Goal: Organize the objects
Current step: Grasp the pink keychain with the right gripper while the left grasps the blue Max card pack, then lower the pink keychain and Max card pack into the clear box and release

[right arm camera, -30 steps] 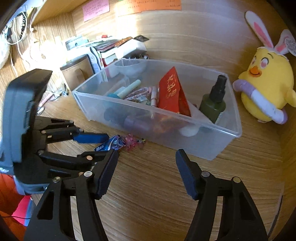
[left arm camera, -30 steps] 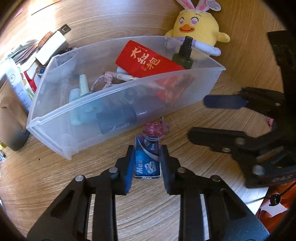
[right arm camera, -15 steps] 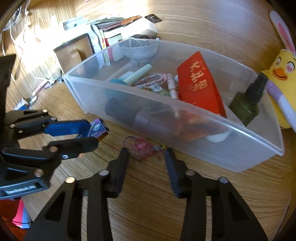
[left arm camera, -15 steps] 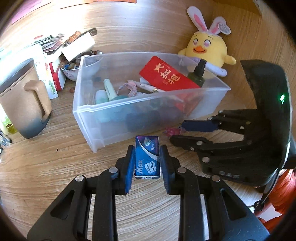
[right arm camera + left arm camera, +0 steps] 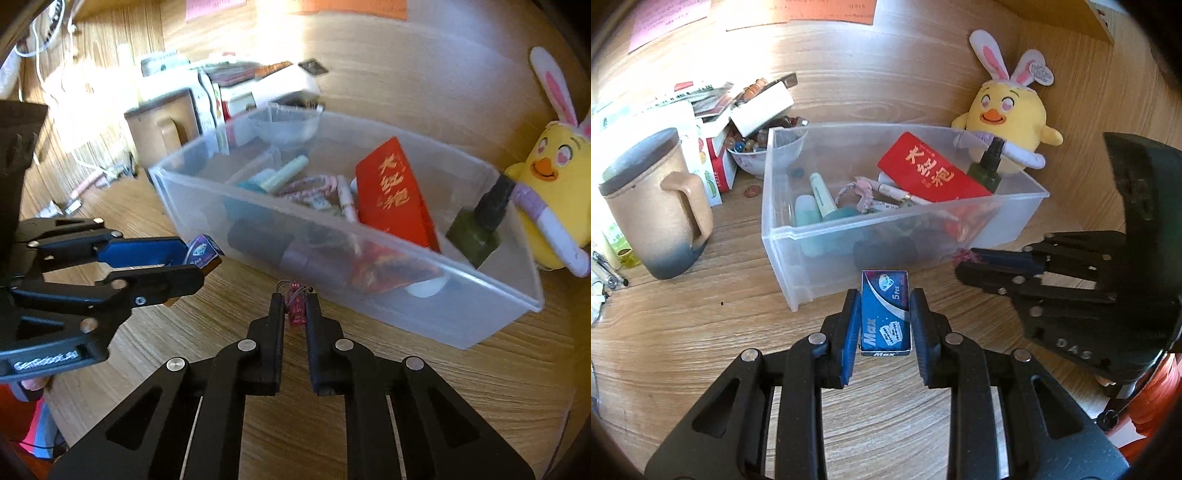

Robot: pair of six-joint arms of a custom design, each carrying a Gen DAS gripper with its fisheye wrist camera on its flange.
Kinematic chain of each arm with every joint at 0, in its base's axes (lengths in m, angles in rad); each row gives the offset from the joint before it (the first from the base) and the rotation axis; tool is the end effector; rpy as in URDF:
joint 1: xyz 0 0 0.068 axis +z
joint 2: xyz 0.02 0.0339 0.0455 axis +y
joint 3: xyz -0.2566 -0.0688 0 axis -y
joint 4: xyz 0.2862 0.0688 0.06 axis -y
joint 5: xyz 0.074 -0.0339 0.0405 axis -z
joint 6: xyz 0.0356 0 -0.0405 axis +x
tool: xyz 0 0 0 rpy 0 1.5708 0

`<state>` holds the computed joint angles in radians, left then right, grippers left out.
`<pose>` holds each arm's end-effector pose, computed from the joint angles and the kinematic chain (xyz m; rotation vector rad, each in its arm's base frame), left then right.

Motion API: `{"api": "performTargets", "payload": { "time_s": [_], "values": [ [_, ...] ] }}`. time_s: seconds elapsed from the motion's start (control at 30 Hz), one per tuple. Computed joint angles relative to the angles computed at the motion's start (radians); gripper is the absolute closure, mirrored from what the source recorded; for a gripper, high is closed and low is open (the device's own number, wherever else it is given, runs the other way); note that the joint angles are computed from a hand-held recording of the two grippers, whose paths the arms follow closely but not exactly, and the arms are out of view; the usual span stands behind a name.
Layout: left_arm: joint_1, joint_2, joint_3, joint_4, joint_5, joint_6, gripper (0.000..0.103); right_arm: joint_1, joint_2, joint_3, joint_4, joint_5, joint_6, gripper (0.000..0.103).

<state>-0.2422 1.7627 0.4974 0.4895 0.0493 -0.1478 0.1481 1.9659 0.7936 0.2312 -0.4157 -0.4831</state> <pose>0.2816 -0.0714 0.0338 0.1357 2.3552 -0.2490 0.3419 0.0656 0.0237 -0.9135 2.2597 0.3736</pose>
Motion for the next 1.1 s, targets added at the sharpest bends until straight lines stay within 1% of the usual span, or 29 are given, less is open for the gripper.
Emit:
{"api": "performTargets", "payload": {
  "time_s": [0.07,0.27,0.47,0.8,0.93,1.1],
  "values": [
    [-0.010,-0.030,-0.015,0.001,-0.017,-0.005,0.076,-0.012,-0.041,-0.038,0.031,-0.017,0.003,0.093],
    [-0.040,-0.117,-0.040,-0.010,-0.067,-0.016,0.076,-0.055,-0.155,-0.094,0.025,-0.094,0.009,0.093],
    [-0.052,-0.175,-0.038,-0.025,-0.102,-0.029,0.076,-0.086,-0.236,-0.125,0.037,-0.141,0.029,0.093],
    [-0.020,-0.178,0.024,-0.060,-0.120,-0.034,0.076,-0.104,-0.247,-0.073,0.047,-0.172,0.095,0.093],
    [-0.006,-0.155,0.067,-0.084,-0.124,-0.029,0.076,-0.089,-0.240,-0.040,0.047,-0.167,0.114,0.093],
    [0.016,-0.090,0.147,-0.122,-0.126,-0.019,0.076,-0.059,-0.212,0.005,0.044,-0.142,0.126,0.093]
  ]
}}
